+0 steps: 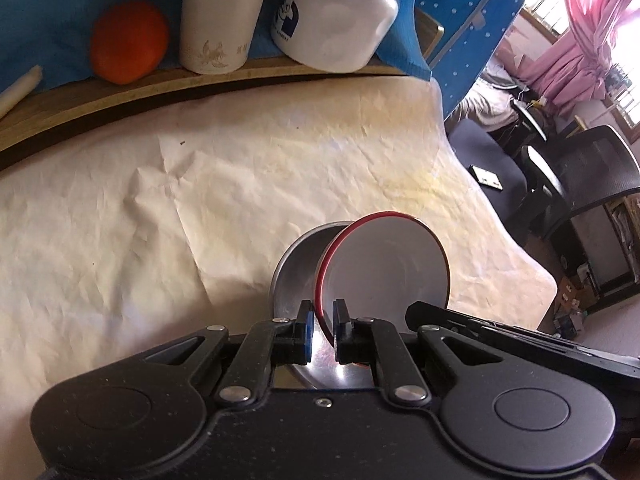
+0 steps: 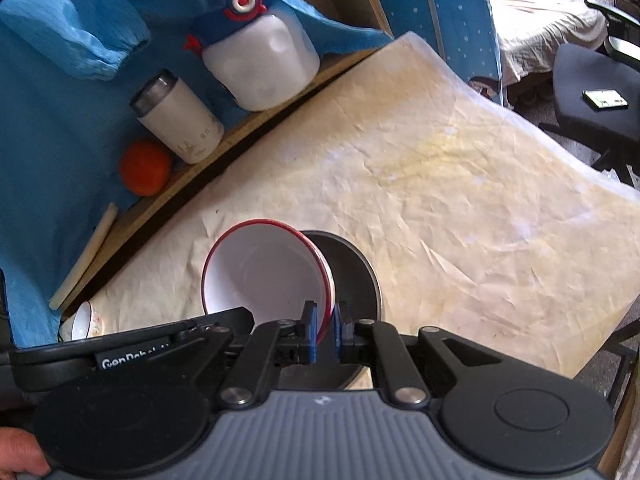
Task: Organize plates and bowls
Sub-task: 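Lift the white bowl with both tools and lower it into the steel bowl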
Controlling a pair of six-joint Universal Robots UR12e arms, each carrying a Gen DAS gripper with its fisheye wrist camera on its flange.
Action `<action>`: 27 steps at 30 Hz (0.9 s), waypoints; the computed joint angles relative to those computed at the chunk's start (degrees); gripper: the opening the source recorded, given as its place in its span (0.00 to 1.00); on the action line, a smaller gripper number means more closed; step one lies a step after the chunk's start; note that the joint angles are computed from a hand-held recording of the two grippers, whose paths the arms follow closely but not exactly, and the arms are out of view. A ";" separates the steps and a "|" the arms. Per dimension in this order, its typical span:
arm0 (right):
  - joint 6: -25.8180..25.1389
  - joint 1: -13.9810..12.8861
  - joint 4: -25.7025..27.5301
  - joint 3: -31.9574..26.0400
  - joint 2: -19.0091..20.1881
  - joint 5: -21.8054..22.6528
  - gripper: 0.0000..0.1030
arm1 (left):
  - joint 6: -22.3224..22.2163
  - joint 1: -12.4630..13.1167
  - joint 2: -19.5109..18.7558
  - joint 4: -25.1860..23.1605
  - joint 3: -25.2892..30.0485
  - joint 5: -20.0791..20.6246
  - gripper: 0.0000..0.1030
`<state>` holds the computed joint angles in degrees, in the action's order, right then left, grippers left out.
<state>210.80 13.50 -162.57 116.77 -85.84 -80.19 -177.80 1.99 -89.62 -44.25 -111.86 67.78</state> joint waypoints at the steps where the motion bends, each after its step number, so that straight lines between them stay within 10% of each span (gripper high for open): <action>1: -0.10 -0.10 0.51 -0.14 0.06 0.36 0.09 | -0.09 -0.04 -0.15 -0.34 0.20 0.20 0.09; 27: -1.58 -1.23 10.70 -3.07 0.82 3.49 0.13 | -0.02 -1.22 -2.45 -8.16 3.53 2.20 0.13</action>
<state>209.22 12.26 -151.87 113.70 -85.02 -76.70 -177.82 0.78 -92.07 -52.40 -108.33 69.98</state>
